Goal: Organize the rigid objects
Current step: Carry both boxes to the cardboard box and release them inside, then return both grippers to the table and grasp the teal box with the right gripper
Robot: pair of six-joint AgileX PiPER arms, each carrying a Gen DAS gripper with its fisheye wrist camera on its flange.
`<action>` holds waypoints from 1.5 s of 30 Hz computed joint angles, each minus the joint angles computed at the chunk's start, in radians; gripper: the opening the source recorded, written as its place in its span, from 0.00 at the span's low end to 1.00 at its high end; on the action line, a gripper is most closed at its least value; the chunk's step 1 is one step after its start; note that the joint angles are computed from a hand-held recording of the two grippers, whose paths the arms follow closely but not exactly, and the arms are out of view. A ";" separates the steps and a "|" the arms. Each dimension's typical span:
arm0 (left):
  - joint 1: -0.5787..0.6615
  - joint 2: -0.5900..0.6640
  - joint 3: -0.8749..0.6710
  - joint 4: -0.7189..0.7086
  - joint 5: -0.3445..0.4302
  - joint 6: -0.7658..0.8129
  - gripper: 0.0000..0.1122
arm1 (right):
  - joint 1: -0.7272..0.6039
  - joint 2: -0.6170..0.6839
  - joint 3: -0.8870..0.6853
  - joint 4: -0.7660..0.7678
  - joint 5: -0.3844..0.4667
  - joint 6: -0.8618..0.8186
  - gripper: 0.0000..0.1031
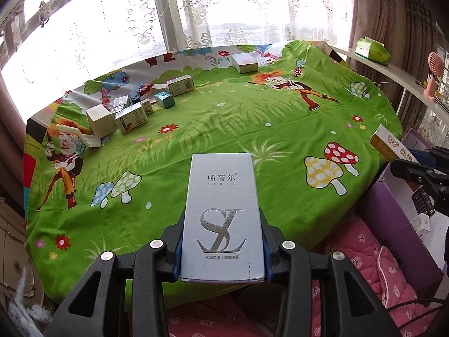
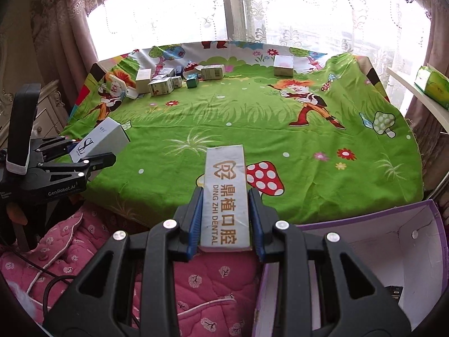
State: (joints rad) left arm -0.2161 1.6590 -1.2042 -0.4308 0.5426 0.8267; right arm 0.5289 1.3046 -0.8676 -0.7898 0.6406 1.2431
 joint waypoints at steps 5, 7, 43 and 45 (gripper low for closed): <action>-0.114 -0.043 0.030 0.016 0.007 0.037 0.38 | -0.028 -0.103 0.100 -0.011 0.026 0.059 0.35; -0.167 -0.052 0.037 0.030 0.010 0.044 0.38 | -0.034 -0.141 0.130 -0.015 0.047 0.073 0.34; 0.049 0.345 -0.383 0.026 0.113 -0.157 0.67 | -0.144 0.190 -0.201 0.133 0.139 -0.266 0.75; 0.124 0.424 -0.498 0.063 0.127 -0.228 0.67 | -0.139 0.331 -0.340 0.191 0.082 -0.404 0.76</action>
